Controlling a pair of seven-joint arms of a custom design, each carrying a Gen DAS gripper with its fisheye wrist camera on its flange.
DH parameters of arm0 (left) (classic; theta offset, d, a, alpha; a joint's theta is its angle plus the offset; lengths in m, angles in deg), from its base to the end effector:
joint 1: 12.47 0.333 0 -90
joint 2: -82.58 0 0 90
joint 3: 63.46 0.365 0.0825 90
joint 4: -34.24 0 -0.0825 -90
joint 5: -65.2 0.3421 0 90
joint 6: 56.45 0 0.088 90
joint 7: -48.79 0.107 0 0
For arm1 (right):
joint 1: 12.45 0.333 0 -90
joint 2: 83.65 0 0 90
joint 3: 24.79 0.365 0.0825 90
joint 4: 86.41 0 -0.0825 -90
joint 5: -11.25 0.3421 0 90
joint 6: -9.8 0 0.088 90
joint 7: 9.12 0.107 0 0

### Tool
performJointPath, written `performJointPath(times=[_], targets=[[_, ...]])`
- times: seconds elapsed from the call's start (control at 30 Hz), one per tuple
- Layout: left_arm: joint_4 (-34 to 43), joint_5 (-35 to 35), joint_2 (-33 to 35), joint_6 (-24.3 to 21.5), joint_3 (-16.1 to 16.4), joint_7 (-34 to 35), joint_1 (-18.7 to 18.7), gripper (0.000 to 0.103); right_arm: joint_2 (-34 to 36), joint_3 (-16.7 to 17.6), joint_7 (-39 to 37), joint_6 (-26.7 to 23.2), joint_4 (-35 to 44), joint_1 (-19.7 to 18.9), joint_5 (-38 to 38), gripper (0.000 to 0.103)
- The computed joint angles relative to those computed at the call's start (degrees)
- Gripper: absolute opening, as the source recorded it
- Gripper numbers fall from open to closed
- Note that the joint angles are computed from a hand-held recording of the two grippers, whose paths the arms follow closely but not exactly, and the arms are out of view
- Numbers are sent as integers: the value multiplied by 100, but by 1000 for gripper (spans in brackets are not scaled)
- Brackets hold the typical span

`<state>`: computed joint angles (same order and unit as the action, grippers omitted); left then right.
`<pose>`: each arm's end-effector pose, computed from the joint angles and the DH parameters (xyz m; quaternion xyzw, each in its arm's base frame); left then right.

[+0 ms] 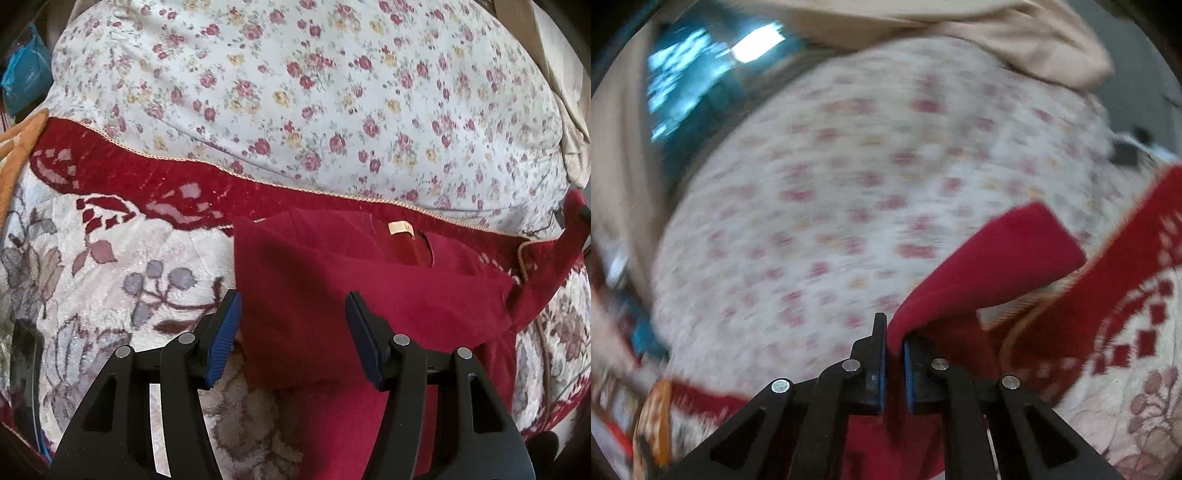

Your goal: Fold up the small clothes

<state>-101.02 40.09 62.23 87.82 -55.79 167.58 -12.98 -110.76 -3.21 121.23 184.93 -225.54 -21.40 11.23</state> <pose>0.4203 0.0648 0.5821 -0.6450 0.6995 -0.2793 0.1291 0.3834 0.1269 0.6577 -0.4662 0.7198 -0.2390 0.4554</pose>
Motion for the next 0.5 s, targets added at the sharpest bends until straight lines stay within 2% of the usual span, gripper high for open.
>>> performJointPath(times=[0.07,0.1,0.13,0.2,0.3,0.33,0.4,0.5], targets=[[15,-39,-39,-19,27,14,-2,58,156,12,-288,-177,281,545,-22,7],[13,-46,-58,-14,39,20,5,58,228,-111,-457,-160,298,872,2,7],[5,-35,-75,-10,37,8,16,58,500,-34,-591,-210,482,1175,30,7],[-3,-26,-84,-9,52,-20,32,58,909,100,-715,-270,699,1502,-55,7],[-25,-36,-51,8,62,-60,38,58,1923,317,-834,-381,1174,2104,-339,7],[-17,-59,-27,-19,81,-36,26,58,2181,401,-747,-453,1284,2187,-561,7],[-4,-113,14,-70,96,21,12,58,2800,548,-433,-793,1558,2407,-1170,7],[26,-169,62,-122,75,92,10,58,3287,535,-969,-1668,1873,2730,-906,9]])
